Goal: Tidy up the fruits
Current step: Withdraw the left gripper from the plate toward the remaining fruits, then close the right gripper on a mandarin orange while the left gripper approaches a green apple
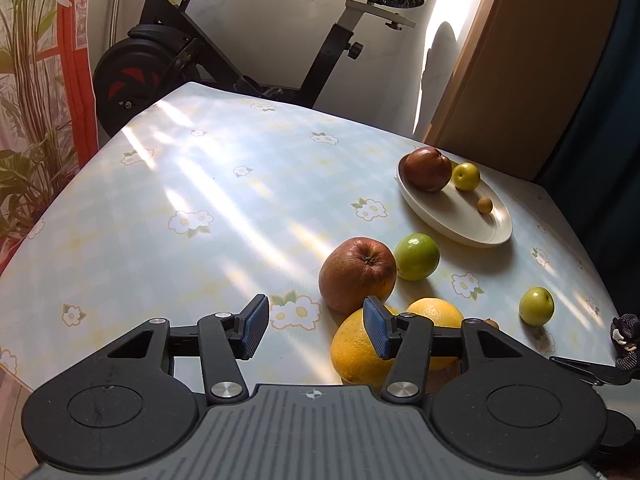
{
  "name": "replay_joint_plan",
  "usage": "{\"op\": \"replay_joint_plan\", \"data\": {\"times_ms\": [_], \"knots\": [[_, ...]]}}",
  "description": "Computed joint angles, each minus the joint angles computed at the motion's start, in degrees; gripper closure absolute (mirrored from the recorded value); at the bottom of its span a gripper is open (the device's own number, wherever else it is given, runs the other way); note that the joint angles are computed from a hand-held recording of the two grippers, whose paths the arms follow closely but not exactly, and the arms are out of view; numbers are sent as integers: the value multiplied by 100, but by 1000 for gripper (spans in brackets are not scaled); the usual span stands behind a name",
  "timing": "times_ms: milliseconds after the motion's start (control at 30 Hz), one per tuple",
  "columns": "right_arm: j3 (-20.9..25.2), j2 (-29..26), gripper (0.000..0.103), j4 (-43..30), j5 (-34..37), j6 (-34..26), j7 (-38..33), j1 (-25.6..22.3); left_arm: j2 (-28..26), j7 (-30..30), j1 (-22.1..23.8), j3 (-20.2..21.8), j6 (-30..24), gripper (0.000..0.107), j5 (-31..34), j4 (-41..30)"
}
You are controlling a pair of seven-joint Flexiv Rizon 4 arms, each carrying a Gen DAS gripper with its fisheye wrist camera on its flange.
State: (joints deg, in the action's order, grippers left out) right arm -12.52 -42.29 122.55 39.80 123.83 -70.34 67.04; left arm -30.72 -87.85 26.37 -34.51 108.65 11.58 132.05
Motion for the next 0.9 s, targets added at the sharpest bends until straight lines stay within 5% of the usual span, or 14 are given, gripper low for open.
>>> {"op": "replay_joint_plan", "data": {"times_ms": [433, 633, 767, 900], "knots": [[-778, 632, 71, 41, 440, 93, -1365, -97, 210, 174, -68, -226, 268, 51, 224, -519], [-1517, 604, 71, -72, 898, -195, -2067, 344, 207, 37, -319, -80, 297, 48, 158, -966], [-1921, 423, 71, -76, 912, -369, -2023, 533, 122, 110, -888, 373, 252, 47, 69, -1351], [-1937, 387, 71, -7, 597, -370, -1803, 386, -79, 233, -855, 153, -75, 46, -2, -1625]]}}
